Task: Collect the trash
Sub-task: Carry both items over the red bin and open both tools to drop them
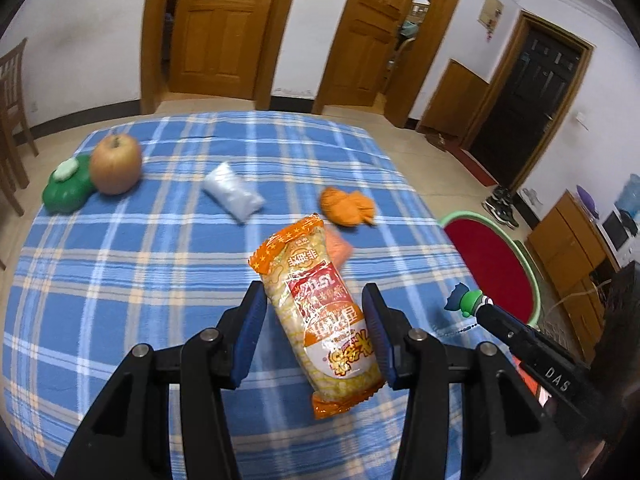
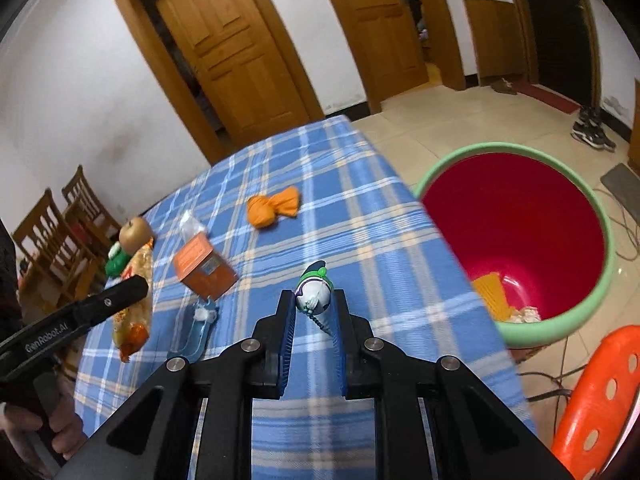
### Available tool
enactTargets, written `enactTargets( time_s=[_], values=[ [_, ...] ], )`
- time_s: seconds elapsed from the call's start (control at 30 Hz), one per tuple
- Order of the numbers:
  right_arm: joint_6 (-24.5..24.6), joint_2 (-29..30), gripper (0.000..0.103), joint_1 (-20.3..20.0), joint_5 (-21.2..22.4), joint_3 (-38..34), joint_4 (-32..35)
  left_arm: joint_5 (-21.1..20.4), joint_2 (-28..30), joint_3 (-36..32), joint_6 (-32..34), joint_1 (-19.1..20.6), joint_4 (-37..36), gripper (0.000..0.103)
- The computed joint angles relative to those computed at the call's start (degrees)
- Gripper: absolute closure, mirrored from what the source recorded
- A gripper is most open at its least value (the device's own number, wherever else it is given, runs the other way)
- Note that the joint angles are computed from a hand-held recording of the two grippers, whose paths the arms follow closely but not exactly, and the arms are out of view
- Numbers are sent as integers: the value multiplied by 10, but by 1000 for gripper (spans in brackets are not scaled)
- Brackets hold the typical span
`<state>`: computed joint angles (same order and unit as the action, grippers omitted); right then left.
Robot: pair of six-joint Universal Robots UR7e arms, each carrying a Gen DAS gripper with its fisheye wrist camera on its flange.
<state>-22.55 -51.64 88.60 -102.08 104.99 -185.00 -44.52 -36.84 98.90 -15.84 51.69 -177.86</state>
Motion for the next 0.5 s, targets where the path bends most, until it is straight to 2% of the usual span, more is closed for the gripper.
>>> enactTargets(
  time_s=[0.5],
  values=[
    [24,-52,86,-44,5,6,-41,-35,61,-87,52,-18,42,53]
  ],
)
